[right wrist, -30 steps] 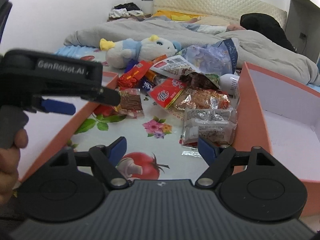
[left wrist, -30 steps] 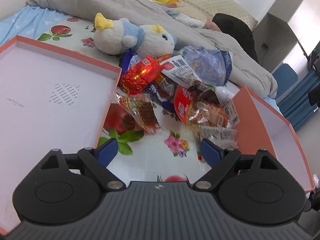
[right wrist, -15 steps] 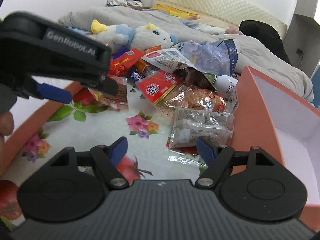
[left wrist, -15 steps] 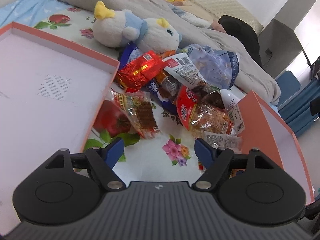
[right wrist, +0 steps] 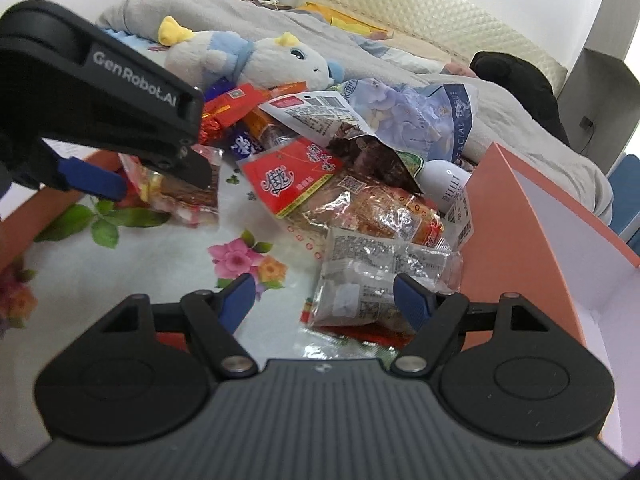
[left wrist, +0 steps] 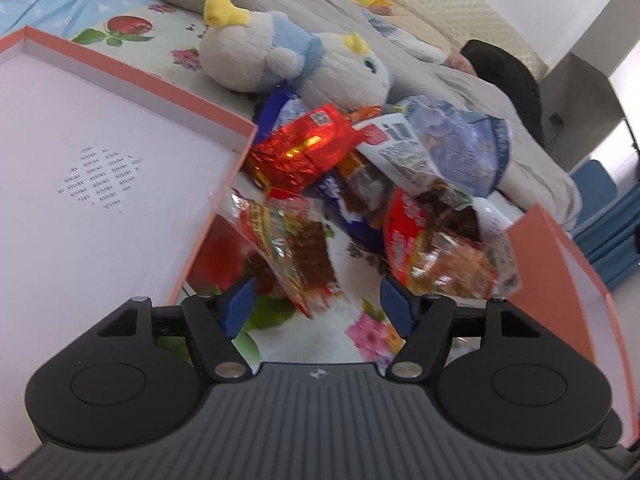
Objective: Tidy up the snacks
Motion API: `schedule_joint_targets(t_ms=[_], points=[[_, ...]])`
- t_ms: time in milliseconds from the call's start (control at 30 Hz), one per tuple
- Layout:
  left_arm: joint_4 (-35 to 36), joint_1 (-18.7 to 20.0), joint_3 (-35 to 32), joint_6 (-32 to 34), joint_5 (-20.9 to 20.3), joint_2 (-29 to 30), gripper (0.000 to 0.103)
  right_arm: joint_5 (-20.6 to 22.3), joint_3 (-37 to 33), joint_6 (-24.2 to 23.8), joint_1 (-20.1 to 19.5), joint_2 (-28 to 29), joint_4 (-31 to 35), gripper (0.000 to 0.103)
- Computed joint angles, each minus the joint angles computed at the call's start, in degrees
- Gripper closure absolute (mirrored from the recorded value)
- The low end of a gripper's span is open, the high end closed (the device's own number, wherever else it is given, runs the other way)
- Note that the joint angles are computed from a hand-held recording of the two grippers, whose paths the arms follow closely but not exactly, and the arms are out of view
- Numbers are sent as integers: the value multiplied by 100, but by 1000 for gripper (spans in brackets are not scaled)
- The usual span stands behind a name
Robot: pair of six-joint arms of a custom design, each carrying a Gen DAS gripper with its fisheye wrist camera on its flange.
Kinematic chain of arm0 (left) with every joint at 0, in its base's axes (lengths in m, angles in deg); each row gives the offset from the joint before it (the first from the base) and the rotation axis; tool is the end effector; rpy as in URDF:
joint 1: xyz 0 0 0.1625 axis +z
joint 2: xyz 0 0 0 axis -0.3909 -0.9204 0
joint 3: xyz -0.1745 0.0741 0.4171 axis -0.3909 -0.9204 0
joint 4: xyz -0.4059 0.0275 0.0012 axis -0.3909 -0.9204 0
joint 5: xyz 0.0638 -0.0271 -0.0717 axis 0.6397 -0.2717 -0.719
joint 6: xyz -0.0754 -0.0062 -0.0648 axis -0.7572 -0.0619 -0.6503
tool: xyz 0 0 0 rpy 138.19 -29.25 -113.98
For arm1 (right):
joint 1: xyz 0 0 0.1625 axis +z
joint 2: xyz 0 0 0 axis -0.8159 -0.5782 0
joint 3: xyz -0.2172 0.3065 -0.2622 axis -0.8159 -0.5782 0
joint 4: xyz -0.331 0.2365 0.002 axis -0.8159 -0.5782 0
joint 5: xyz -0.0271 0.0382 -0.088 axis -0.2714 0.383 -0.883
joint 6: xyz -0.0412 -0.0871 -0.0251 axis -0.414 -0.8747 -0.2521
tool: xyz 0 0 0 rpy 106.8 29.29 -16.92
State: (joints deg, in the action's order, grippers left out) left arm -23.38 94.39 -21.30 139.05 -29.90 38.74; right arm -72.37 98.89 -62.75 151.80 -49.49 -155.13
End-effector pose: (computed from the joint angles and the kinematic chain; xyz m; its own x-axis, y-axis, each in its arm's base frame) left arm -0.0447 -0.7913 0.1376 -0.8157 -0.5490 -0.1825 -0.0836 0.4240 -0.9018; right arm 0.2103 -0.8137 -0.0133 -0.2685 -0.6492 0.7117 -0.9479 0.3097 -0.0751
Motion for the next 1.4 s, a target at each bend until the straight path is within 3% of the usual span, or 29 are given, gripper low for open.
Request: schedule_joint_targets(t_ms=[67,267,600,700,767,900,967,1233,1400], points=[[-80,5,-63,259,-72,44,30,-84,-98,-20,10,50,122,36],[-41,26,-455,735,-291,279,31,-143,-268,-519,6,288,-428,36],[-60,73,-821,1065,-398,468,38,-245,-486,-900,-12,413,-379,36],[-58,69,-964,1240,-556,560,44,-247,-521,-929,-16,435,-364,38],[-69,70,-1034,1303,-642,601,48,-379,-597,-724,8,424,-131,52],[-121,75,-1091,1437,-864,639,67,-381,-434,-969,13,376,-254,65],[-271,79,-876,1439,-830,525,71,-338,-291,-1164,6,342,-451,73],[-572,-5,-164,1184,-662,169,91,-213,-38,-969,16,92,-345,82],[-630,-120,219,1067,-609,-3,95,-72,449,-889,29,-222,-407,84]])
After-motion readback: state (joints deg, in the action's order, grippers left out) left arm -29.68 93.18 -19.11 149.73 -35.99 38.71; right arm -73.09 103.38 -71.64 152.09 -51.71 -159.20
